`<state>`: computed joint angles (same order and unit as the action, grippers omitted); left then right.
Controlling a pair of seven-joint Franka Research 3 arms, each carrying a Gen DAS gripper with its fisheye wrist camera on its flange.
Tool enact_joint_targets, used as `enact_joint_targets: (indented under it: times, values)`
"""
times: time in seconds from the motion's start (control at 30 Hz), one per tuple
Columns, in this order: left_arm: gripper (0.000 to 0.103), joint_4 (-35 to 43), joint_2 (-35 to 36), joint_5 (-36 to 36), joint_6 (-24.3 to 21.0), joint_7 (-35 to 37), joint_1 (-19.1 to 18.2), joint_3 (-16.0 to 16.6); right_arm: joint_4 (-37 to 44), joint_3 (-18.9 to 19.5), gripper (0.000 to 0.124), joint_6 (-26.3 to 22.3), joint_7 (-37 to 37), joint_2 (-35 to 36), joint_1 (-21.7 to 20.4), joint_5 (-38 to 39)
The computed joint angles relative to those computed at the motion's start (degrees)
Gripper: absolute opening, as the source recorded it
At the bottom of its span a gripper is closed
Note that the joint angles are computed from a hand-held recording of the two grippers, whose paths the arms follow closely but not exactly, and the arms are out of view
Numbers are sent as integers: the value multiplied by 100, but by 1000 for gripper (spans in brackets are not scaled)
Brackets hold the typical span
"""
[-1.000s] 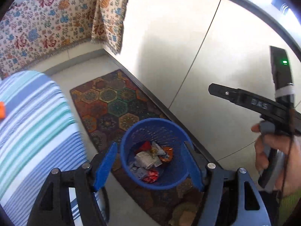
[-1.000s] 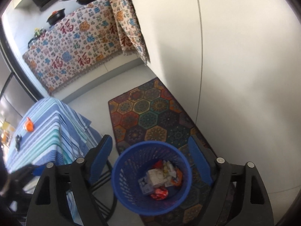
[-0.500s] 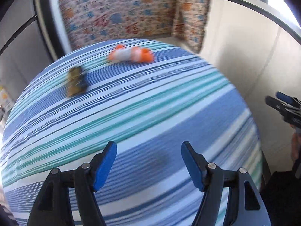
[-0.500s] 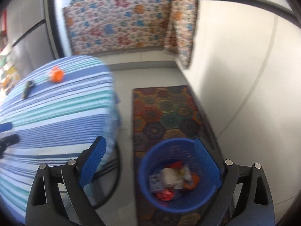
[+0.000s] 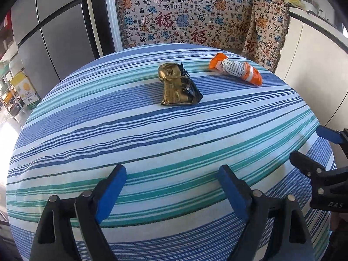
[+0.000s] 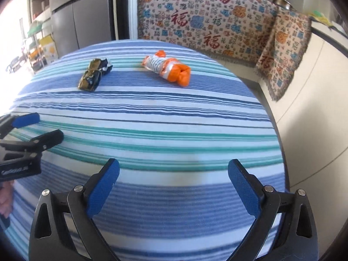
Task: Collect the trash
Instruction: 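Move both tools back over the table, then grasp the gold-black wrapped package with the left gripper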
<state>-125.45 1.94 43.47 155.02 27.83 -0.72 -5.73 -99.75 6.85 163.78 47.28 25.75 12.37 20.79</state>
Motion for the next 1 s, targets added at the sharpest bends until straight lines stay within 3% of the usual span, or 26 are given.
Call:
enact_joint_targets:
  times: [0.13,0.33,0.57,0.7,0.73,0.8,0.87,1.0]
  values:
    - [102,106,102,-187,-36,248,-3,-1,212,-48,100,-183,146,157,59,-82]
    - [103,83,78,-171,-51,217,-27,14,546,71,103,-758,172,308,-151,208]
    - [103,42,34,-172,-78,185,-29,6,556,-15,103,-732,239,315,-66,179]
    - [103,59,79,-736,210,796,57,21,555,-16,103,-726,233,317,-65,183]
    - [103,29,106,-1093,520,1118,116,27,561,-12,103,-731,227,320,-70,189]
    - [103,203,267,-1953,724,1858,212,-17,563,-14,103,-733,227,321,-68,191]
    - [103,548,520,-2192,736,2149,235,12,552,-18,103,-724,228,316,-63,188]
    - [103,1568,1238,-2110,255,2174,159,173,564,-13,103,-732,215,323,-71,197]
